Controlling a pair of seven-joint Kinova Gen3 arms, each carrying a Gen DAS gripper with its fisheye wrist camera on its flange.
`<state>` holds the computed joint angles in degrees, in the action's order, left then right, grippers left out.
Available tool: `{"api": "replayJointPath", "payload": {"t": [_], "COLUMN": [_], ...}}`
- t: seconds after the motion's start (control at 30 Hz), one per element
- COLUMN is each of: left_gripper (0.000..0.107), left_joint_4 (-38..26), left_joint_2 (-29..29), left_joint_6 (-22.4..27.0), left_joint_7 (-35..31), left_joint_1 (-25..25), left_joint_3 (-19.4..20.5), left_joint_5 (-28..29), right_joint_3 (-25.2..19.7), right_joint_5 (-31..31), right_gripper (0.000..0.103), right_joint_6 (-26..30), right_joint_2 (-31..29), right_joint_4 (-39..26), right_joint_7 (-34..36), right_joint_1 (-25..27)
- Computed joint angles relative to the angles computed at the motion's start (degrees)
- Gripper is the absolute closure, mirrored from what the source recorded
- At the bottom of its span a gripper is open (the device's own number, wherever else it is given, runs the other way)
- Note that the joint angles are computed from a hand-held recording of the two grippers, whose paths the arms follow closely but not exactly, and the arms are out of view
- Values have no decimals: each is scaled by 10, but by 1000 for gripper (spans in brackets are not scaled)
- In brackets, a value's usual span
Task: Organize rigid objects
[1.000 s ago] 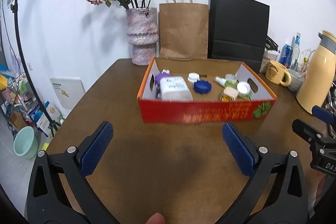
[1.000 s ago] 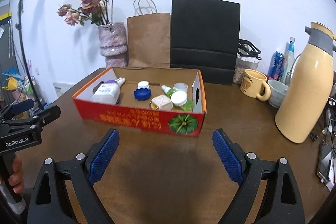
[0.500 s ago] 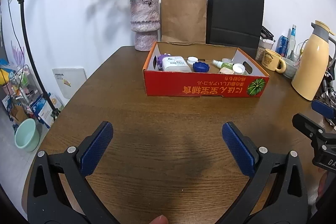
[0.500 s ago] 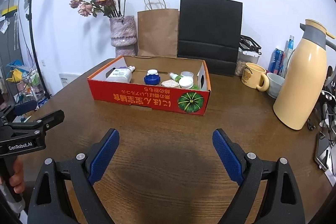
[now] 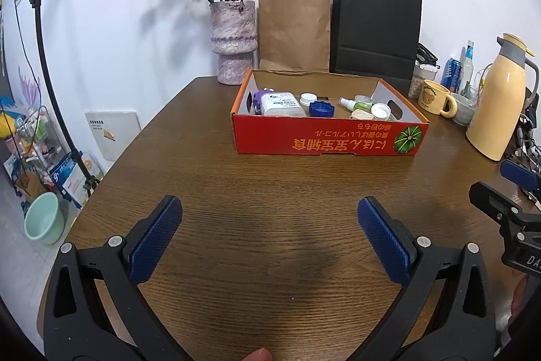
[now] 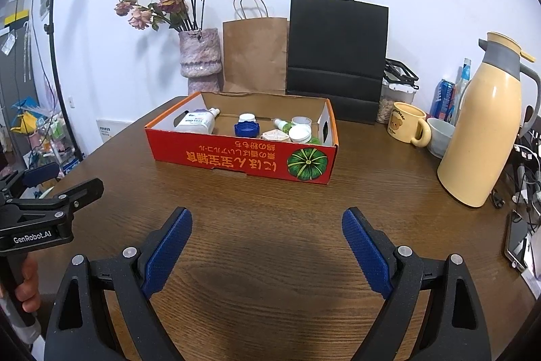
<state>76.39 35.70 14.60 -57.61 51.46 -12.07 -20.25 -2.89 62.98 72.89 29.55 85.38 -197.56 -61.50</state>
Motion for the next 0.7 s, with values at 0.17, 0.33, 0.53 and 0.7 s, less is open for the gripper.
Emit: {"api": "replayJointPath", "payload": {"t": [0.17, 0.33, 0.53, 0.7], "left_gripper": [4, 4, 4, 4], "left_joint_4": [1, 3, 4, 7], "left_joint_2": [-1, -2, -3, -4], "left_joint_6": [-1, -2, -3, -6], "left_joint_7": [1, -4, -6, -1], "left_joint_1": [3, -1, 0, 7], "left_joint_3": [-3, 2, 1, -7], "left_joint_5": [0, 2, 3, 1], "right_joint_3": [0, -1, -1, -1], "right_joint_5": [0, 1, 0, 0], "right_gripper": [9, 9, 9, 9], "right_joint_6": [0, 0, 0, -1], "right_joint_2": [0, -1, -1, -1], "right_joint_4": [1, 2, 2, 3], "right_joint_7": [0, -1, -2, -2], "right_joint_1": [0, 0, 0, 0]}}
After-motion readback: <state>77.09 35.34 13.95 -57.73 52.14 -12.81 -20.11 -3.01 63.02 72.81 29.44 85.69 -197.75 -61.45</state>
